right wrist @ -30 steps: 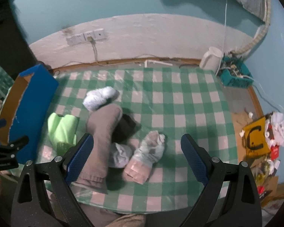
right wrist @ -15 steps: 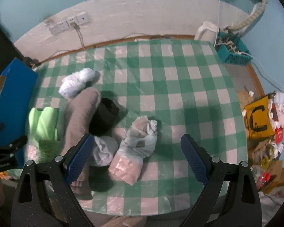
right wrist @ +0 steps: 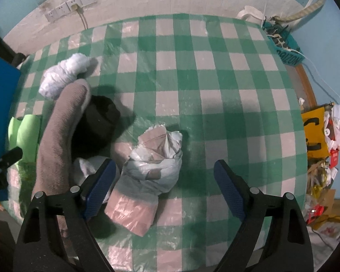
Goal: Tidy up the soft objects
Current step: 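Grasp the light green cloth with the left gripper while the right grasps the plastic-wrapped bundle, then lift the green cloth and wrapped bundle and carry both over the box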
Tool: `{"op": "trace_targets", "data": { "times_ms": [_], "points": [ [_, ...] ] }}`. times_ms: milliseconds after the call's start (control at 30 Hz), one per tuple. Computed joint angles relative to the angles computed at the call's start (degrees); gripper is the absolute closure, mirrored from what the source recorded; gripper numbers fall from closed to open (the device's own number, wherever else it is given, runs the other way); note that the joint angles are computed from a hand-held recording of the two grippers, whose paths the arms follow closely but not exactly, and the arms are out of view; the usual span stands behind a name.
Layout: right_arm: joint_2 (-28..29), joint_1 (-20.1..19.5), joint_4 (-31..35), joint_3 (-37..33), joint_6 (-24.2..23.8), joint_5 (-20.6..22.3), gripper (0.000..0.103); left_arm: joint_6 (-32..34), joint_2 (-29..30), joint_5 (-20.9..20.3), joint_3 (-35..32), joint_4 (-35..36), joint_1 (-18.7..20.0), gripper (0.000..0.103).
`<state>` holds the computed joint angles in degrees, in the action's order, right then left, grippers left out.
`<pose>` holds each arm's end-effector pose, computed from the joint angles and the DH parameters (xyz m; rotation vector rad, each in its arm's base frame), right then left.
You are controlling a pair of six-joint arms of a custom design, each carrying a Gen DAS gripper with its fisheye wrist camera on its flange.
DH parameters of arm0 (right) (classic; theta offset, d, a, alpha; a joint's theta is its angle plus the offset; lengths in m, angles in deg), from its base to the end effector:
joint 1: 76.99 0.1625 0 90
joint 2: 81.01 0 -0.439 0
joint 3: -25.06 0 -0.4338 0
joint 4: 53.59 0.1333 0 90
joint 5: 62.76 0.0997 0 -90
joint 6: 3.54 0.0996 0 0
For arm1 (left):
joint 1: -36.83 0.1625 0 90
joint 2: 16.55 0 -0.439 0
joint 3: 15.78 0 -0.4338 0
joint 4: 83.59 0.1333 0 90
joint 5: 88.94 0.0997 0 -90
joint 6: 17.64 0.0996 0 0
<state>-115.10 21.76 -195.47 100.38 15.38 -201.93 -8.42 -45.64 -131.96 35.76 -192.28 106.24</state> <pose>0.1789 -0.7817 0.0771 -0.3028 -2.2920 0.4617 -0.1164 -0.8959 0.1359 0.6286 2.2330 -0.0241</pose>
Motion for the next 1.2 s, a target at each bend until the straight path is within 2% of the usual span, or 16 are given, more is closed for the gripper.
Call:
{"op": "trace_targets", "data": {
  "times_ms": [233, 467, 533, 700, 733, 800, 867, 900, 933, 967, 1067, 1200],
  "points": [
    [0.9, -0.5, 2.2, -1.1, -0.2, 0.6, 0.015, -4.2, 2.8, -0.9, -5.1, 4.7, 1.0, 0.002],
    [1.4, -0.8, 2.0, -1.7, -0.9, 0.6, 0.019, -5.7, 5.2, -1.1, -8.3, 7.5, 1.3, 0.002],
    [1.6, -1.0, 2.1, -2.0, -1.6, 0.9, 0.022, -6.1, 5.8, -1.5, -9.1, 8.4, 1.5, 0.002],
    [1.9, -1.6, 2.6, -2.8, -3.4, 2.7, 0.035, -3.7, 6.0, -0.3, -8.2, 5.6, 1.7, 0.013],
    [1.9, -1.7, 2.6, -2.8, -3.5, 2.9, 0.04, -3.2, 5.6, -0.1, -7.1, 4.5, 1.6, 0.018],
    [2.1, -1.8, 2.9, -3.1, -4.0, 3.2, 0.043, -2.0, 5.1, 0.5, -5.7, 2.6, 1.3, 0.031],
    [2.2, -2.1, 3.2, -3.9, -5.3, 3.2, 0.046, -1.4, 4.5, 0.6, -4.6, 1.4, 1.1, 0.054],
    [2.3, -2.1, 3.0, -4.0, -5.9, 3.0, 0.047, -1.4, 4.4, 0.1, -4.6, 1.6, 1.1, 0.06],
    [2.4, -2.0, 3.1, -4.1, -6.1, 2.9, 0.048, -1.5, 4.4, -0.8, -5.0, 2.0, 1.2, 0.072],
    [2.4, -2.0, 3.3, -4.3, -6.6, 2.7, 0.049, -1.7, 4.5, -1.6, -5.4, 2.6, 1.3, 0.078],
    [2.6, -1.4, 2.9, -3.9, -6.8, 2.1, 0.051, -1.0, 2.5, -3.4, -2.7, 0.9, 2.0, 0.086],
    [1.9, -0.9, 2.3, -3.7, -7.0, 1.4, 0.051, -0.2, 0.0, -4.6, -0.1, -0.1, 1.9, 0.089]
  ]
}}
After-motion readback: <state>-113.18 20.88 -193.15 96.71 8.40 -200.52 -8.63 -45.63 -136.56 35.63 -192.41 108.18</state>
